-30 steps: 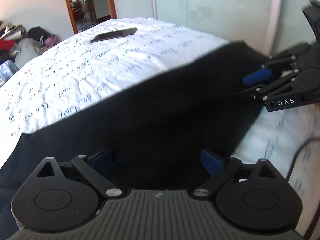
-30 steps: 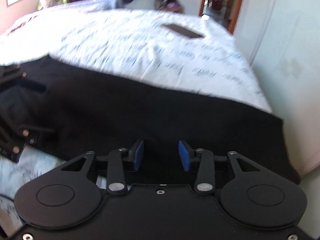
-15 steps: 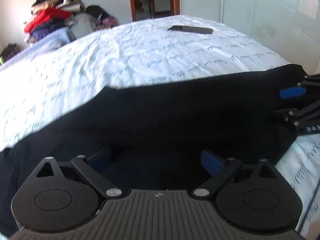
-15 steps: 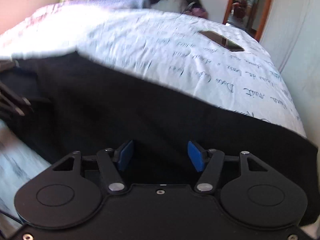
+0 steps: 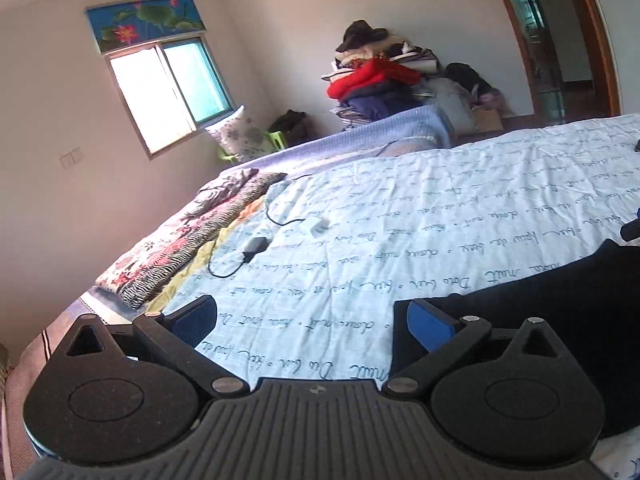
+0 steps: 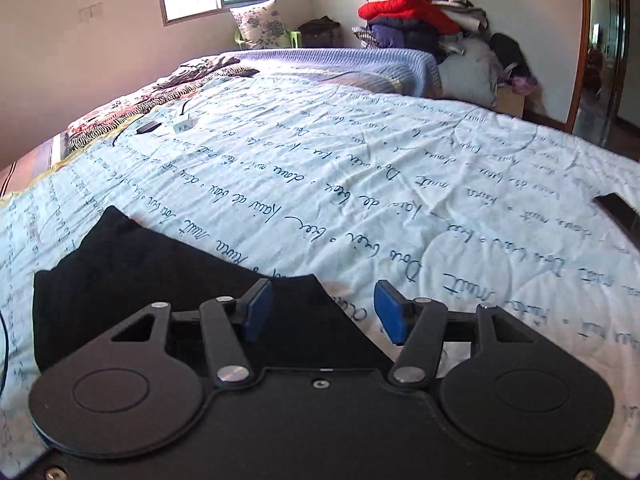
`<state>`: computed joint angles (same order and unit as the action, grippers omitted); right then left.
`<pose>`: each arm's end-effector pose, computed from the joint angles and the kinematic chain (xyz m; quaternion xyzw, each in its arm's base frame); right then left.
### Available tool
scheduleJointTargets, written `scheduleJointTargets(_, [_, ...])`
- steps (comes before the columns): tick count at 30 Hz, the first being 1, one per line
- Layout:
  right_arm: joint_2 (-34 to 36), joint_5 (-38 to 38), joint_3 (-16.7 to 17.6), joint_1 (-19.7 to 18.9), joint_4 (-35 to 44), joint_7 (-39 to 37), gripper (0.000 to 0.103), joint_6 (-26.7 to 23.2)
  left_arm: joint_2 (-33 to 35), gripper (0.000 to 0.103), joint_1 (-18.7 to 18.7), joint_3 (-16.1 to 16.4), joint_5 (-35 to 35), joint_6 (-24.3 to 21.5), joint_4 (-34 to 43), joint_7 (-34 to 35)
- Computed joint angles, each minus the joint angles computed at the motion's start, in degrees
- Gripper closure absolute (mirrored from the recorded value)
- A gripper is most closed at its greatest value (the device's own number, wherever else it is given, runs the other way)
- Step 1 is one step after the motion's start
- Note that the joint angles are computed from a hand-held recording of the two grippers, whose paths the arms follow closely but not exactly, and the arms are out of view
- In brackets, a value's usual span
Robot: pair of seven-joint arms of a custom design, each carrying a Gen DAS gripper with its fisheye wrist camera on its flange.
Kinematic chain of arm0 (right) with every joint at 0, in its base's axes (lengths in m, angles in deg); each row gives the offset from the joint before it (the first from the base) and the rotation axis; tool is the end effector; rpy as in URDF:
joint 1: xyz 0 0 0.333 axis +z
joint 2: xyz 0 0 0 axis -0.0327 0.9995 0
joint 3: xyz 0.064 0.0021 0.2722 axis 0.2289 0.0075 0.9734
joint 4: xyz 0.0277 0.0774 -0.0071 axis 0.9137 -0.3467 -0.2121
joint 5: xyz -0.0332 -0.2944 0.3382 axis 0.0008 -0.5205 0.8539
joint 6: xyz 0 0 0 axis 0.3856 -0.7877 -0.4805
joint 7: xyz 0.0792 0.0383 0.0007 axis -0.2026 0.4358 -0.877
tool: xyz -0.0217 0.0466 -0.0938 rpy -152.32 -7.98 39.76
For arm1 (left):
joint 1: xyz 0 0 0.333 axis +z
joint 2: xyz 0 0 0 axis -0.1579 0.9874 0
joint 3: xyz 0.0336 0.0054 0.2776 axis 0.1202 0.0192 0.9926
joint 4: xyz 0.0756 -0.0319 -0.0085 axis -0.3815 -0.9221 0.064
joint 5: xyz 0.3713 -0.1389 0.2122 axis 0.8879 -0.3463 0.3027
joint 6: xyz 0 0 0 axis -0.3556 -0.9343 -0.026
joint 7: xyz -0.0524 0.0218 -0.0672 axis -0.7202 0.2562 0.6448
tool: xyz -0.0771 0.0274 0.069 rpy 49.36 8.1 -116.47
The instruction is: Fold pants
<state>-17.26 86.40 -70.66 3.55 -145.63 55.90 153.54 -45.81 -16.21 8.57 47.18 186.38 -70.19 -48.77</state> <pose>0.6408 0.0286 0.5229 -0.7769 0.4815 -0.1377 0.3816 0.4173 -0.2399 0.5680 -0.6084 0.5769 -0.1649 0.5195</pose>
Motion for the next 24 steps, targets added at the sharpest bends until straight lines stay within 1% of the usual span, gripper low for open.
scheduleJointTargets(1, [2.7, 0.3, -0.1, 0.0, 2.8, 0.5, 0.045, -2.6, 0.6, 0.0, -0.6, 1.5, -1.4, 1.7, 0.0, 1.0])
scheduleJointTargets(2, [4.6, 0.1, 0.1, -0.2, 4.6, 1.7, 0.045, -4.2, 2.1, 0.0, -1.8, 3.5, -4.4, 3.2, 0.5, 3.3])
scheduleJointTargets(3, [6.0, -1.3, 0.4, -0.3, 5.8, 3.7, 0.054, -5.1, 4.2, 0.0, -3.6, 6.1, -9.2, 4.8, 1.5, 6.9])
scheduleJointTargets(4, [7.4, -2.5, 0.7, -0.5, 7.1, 4.8, 0.08, -6.7, 6.4, 0.0, -5.0, 8.3, -14.0, 7.1, 2.0, 9.2])
scheduleJointTargets(5, [8.2, -3.1, 1.0, -0.7, 7.5, 4.8, 0.088, -6.8, 7.3, 0.0, -5.0, 8.9, -16.5, 9.3, 1.7, 9.2])
scheduleJointTargets(6, [8.0, -3.2, 1.4, -0.7, 6.9, 4.1, 0.096, -5.7, 8.2, 0.0, -4.5, 8.8, -17.9, 10.7, 1.5, 8.5])
scheduleJointTargets(7, [7.6, -3.6, 1.7, -0.7, 6.1, 3.6, 0.099, -4.4, 9.1, 0.0, -3.9, 8.3, -18.6, 11.2, 1.5, 8.1])
scheduleJointTargets(8, [7.1, -4.3, 1.9, -0.5, 5.2, 4.3, 0.099, -2.0, 10.2, 0.0, -3.2, 7.5, -18.4, 10.7, 1.8, 7.9])
scheduleJointTargets(10, [6.3, -7.2, 2.4, 0.3, 3.3, 8.2, 0.1, 3.7, 13.0, 0.0, -1.3, 4.8, -14.8, 6.4, 3.0, 8.0])
scheduleJointTargets(11, [5.1, -13.0, 2.5, 1.0, 1.1, 12.6, 0.099, 9.2, 14.0, 0.0, -0.7, 3.3, -11.9, 4.1, 3.6, 7.6])
scheduleJointTargets(12, [3.9, -18.3, 2.7, 1.4, -0.9, 16.1, 0.096, 13.0, 14.0, 0.0, -0.3, 2.1, -8.7, 2.1, 3.3, 6.6])
scheduleJointTargets(13, [1.9, -21.8, 3.8, 0.9, -3.3, 18.5, 0.095, 16.0, 12.4, 0.0, -0.4, 1.8, -6.2, 1.0, 1.8, 6.0])
scheduleJointTargets(14, [-0.8, -21.3, 3.1, 2.3, -5.8, 16.9, 0.094, 17.8, 11.1, 0.0, -0.7, 2.0, -5.2, 0.6, 0.7, 5.4])
scheduleJointTargets(15, [-3.8, -16.8, 1.5, 5.0, -8.1, 11.5, 0.093, 17.7, 9.8, 0.0, -0.9, 2.7, -5.0, 0.1, -0.3, 5.1])
scheduleJointTargets(16, [-6.5, -11.0, 1.8, 5.7, -9.8, 5.2, 0.093, 16.0, 8.6, 0.0, -0.8, 3.5, -5.4, -0.5, -0.8, 4.9])
scheduleJointTargets(17, [-9.7, -5.4, 0.6, 8.1, -11.4, -1.3, 0.093, 12.4, 7.3, 0.0, -0.7, 4.2, -6.1, -1.1, -1.6, 4.4])
scheduleJointTargets(19, [-14.3, 0.8, -0.7, 11.7, -14.4, -10.3, 0.093, 5.8, 4.6, 0.0, 0.2, 5.2, -6.9, -2.5, -3.0, 2.7])
scheduleJointTargets(20, [-15.7, 1.9, -0.6, 13.0, -15.5, -13.0, 0.093, 3.4, 3.4, 0.0, 1.2, 5.0, -6.6, -4.0, -3.3, 1.5])
scheduleJointTargets(22, [-16.7, 4.1, -0.1, 14.9, -16.8, -15.3, 0.093, 0.1, 1.4, 0.0, 2.9, 4.9, -5.8, -6.9, -3.9, -0.4])
scheduleJointTargets(24, [-15.4, 4.1, 0.6, 15.4, -16.2, -14.5, 0.092, -4.0, -0.8, 0.0, 3.8, 5.4, -6.0, -9.4, -4.7, -1.6])
